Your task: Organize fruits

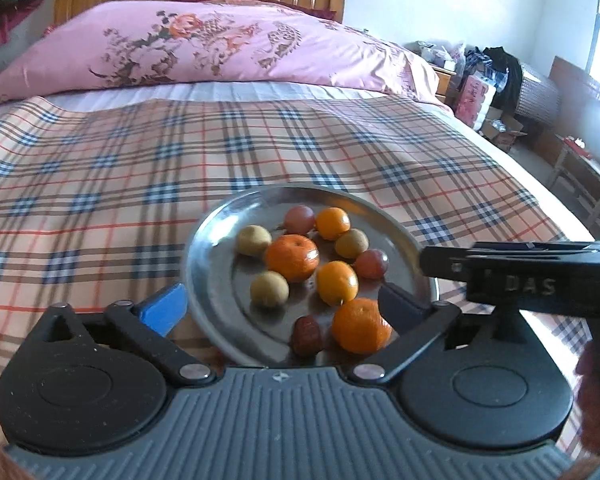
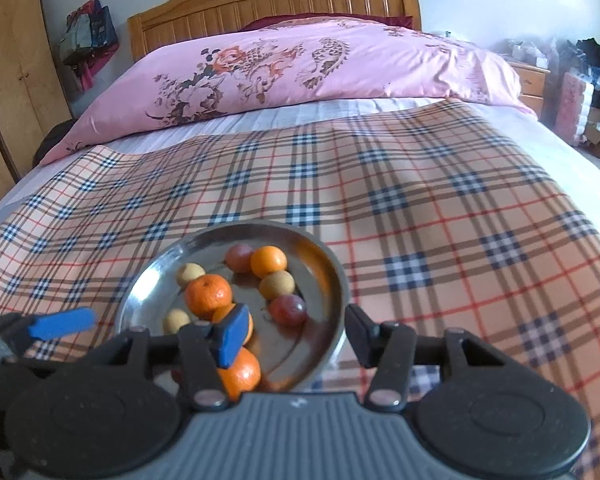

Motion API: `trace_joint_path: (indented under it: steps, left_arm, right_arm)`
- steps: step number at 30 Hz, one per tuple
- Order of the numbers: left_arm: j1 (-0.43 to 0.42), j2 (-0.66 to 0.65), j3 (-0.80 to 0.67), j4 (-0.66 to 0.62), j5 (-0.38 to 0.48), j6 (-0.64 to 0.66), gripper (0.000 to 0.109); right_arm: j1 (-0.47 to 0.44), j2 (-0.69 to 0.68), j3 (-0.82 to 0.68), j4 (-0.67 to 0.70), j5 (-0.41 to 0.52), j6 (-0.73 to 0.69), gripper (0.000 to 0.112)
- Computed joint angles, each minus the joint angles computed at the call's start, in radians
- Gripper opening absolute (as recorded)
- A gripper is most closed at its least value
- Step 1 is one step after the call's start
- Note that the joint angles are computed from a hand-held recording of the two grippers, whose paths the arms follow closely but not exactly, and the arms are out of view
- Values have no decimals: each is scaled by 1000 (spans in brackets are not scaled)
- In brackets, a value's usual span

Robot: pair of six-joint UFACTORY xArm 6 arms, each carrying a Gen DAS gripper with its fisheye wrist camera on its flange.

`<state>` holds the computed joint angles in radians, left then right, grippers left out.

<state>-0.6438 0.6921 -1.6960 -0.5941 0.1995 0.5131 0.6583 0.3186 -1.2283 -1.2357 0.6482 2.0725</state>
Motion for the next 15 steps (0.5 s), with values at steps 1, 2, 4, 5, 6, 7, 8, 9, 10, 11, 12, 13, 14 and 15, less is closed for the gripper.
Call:
trace_joint_path:
  steps: [1, 2, 4, 5, 6, 7, 8, 9, 10, 11, 12, 13, 14, 15]
  left_arm:
    - [2, -17, 25, 29, -6, -24, 103]
    - [5, -31, 45, 63, -8, -60, 103]
    - [11, -60, 86, 130, -15, -145, 103]
    - [13, -76, 109, 149, -18, -172, 103]
    - [14, -93, 134, 181, -23, -216, 103]
    - [15, -108, 156, 214, -26, -255, 103]
    - [15, -121, 172, 242, -25, -283, 103]
    - [16, -132, 188, 276, -25, -318, 103]
    - [17, -144, 208, 334, -31, -376, 103]
    - [18, -152, 221, 375, -36, -415, 103]
    - [20, -152, 224, 418, -34, -453, 103]
    - [22, -157, 231, 462, -33, -495, 103]
    - [22, -157, 233, 484, -24, -515, 103]
    - [22, -157, 231, 490, -16, -522, 103]
  right_arm:
    - [8, -11, 10, 5, 11, -7, 58]
    - [18, -20, 18, 10, 27, -14, 62]
    - [36, -40, 37, 21, 51, -19, 67]
    - [44, -50, 49, 25, 55, -20, 67]
    - [48, -59, 61, 24, 53, -17, 67]
    - [52, -69, 73, 24, 48, -14, 67]
    - [56, -79, 88, 24, 42, -4, 67]
    - [62, -86, 98, 27, 42, 0, 67]
    - [69, -90, 105, 35, 50, -5, 68]
    - [76, -95, 112, 46, 57, -14, 68]
    - [82, -98, 116, 56, 63, -24, 68]
    - [87, -98, 119, 64, 68, -30, 68]
    - [91, -102, 126, 68, 68, -31, 70]
    - [96, -103, 130, 74, 70, -34, 73]
